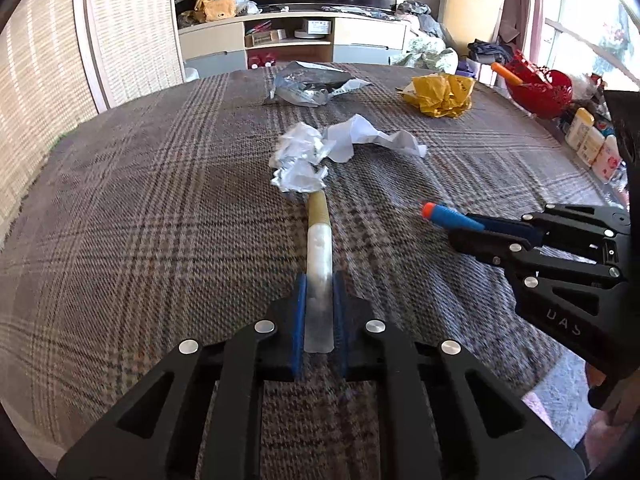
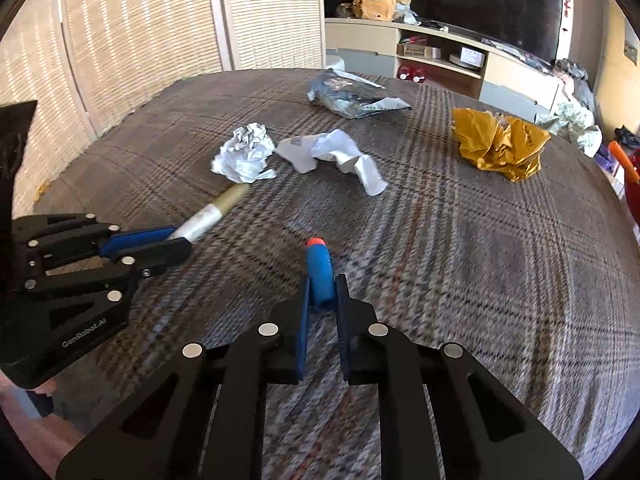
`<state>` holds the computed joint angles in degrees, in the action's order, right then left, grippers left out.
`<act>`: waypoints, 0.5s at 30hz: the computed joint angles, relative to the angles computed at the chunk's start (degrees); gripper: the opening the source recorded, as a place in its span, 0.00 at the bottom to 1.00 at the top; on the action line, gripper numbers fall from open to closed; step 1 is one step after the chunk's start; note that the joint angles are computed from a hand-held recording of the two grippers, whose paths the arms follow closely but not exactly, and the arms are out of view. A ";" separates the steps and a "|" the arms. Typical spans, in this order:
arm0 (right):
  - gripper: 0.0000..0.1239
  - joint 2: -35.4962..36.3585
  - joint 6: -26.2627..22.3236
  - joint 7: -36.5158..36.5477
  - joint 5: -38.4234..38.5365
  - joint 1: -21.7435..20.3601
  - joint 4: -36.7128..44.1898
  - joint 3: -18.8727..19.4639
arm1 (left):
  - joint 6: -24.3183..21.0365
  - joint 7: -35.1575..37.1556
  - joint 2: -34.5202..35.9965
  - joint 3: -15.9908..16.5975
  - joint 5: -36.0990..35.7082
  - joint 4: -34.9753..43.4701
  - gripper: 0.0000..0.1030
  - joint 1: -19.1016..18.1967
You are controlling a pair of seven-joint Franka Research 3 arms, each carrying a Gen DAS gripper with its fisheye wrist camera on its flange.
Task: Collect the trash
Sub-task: 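Grasp the white marker tube with the left tool while the right grasps the blue foam dart, then carry the marker tube and blue dart down toward the bin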
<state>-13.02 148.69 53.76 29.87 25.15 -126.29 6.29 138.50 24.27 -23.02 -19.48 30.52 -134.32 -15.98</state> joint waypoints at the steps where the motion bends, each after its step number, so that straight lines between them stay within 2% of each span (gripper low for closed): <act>1: 0.11 -0.63 -0.25 -0.20 0.44 0.11 -0.49 -0.15 | 0.31 0.15 -0.33 0.18 -0.44 -0.36 0.11 -0.29; 11: 0.11 -10.46 -2.49 -0.29 4.72 0.53 -9.29 -2.10 | 0.65 0.22 -5.30 -0.11 -7.94 -4.03 0.11 -4.63; 15: 0.11 -15.58 -3.35 -0.17 5.46 0.55 -13.18 -2.96 | -2.66 -1.52 -7.01 -2.52 -8.72 -3.71 0.11 -5.91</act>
